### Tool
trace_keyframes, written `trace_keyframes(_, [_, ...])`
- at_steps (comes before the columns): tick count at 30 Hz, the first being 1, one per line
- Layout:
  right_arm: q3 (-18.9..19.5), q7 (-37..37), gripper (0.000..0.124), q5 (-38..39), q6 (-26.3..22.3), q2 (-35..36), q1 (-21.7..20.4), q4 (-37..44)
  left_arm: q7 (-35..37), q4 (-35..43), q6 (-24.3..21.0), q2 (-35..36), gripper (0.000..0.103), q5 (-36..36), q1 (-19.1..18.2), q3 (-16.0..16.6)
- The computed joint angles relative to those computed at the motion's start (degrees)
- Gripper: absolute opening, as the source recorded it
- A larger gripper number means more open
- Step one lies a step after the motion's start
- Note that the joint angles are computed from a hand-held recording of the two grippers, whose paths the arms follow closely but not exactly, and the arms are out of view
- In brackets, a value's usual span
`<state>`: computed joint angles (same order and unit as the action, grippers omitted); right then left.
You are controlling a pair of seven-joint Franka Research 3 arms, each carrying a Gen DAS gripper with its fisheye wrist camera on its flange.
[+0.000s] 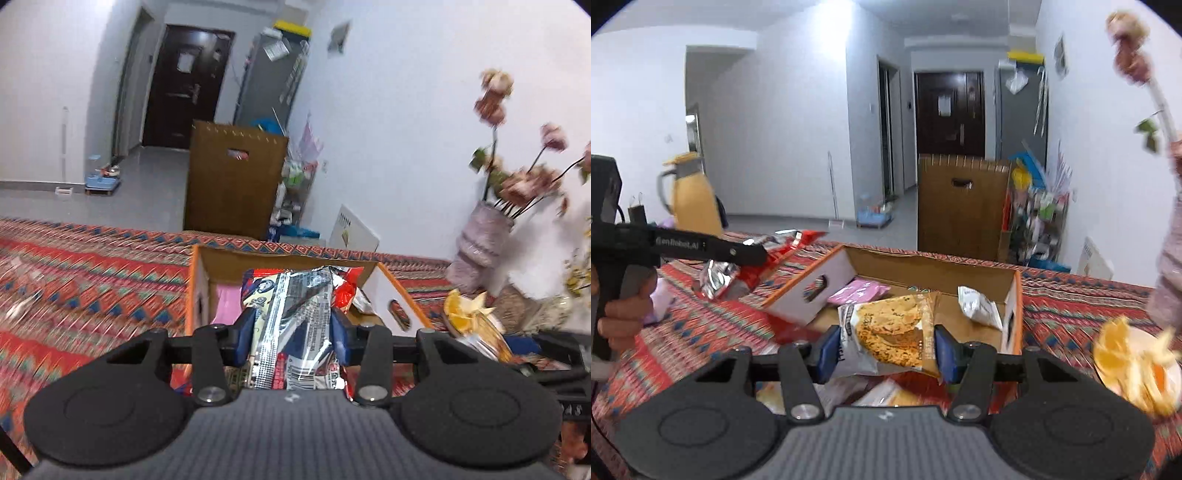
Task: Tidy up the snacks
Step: 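Drop the silver wrappers into the box with the left tool while the right tool drops the cookie packet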
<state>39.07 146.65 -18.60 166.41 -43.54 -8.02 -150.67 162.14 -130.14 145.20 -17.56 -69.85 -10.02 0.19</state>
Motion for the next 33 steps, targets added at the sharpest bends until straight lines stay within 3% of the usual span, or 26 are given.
trace_keyframes(2, [-0.51, -2.59, 0.052, -1.86, 1.5, 8.34, -4.94, 4.48, -5.04, 5.55, 5.43, 7.21, 0.043, 3.91, -0.47, -3.5])
trace_keyframes(5, [1.92, -2.37, 0.052, -7.23, 0.36, 20.2, -12.98, 12.44, -12.72, 12.02, 11.38, 15.7, 0.043, 11.67, -0.68, -7.15])
trace_keyframes(8, [7.19, 2.26, 0.052, -16.74, -3.84, 32.38, -20.7, 21.43, -18.71, 17.36, 12.39, 21.98, 0.043, 17.24, -0.01, -9.79])
trace_keyframes(11, [7.26, 5.13, 0.058, -24.44, -8.64, 44.14, -21.14, 28.75, -23.86, 21.13, 13.53, 26.62, 0.043, 21.61, 0.5, -12.01])
trace_keyframes(12, [6.44, 8.35, 0.065, -27.91, -10.61, 47.35, -20.22, 30.8, -24.98, 22.23, 13.7, 27.94, 0.043, 22.97, 0.64, -12.7])
trace_keyframes(15, [3.61, 13.32, 0.068, -27.73, -15.56, 51.87, -17.44, 34.35, -31.62, 25.19, 12.84, 31.28, 0.045, 28.88, 0.91, -13.33])
trace_keyframes(17, [2.09, 14.01, 0.069, -26.82, -12.22, 50.55, -16.89, 32.61, -31.09, 26.04, 11.59, 32.04, 0.051, 29.24, 2.44, -14.99])
trace_keyframes(20, [0.8, 10.39, 0.071, -22.59, -8.32, 44.99, -16.1, 28.56, -23.14, 24.34, 10.87, 29.91, 0.06, 22.36, 7.02, -19.18])
trace_keyframes(23, [-1.4, 8.52, 0.077, -21.08, -7.64, 38.63, -13.7, 25.41, -15.89, 22.15, 10.28, 26.05, 0.065, 15.85, 8.54, -19.31])
trace_keyframes(28, [-6.73, 4.1, 0.079, -16.63, -9.97, 26.44, -6.7, 19.2, -8.94, 16.84, 5.52, 16.82, 0.075, 8.75, 8.2, -14.75])
trace_keyframes(33, [-12.01, 4.43, 0.087, -13.61, -11.66, 12.14, 4.5, 9.6, 0.22, 5.18, -1.33, 2.34, 0.083, 3.73, 6.49, -7.63])
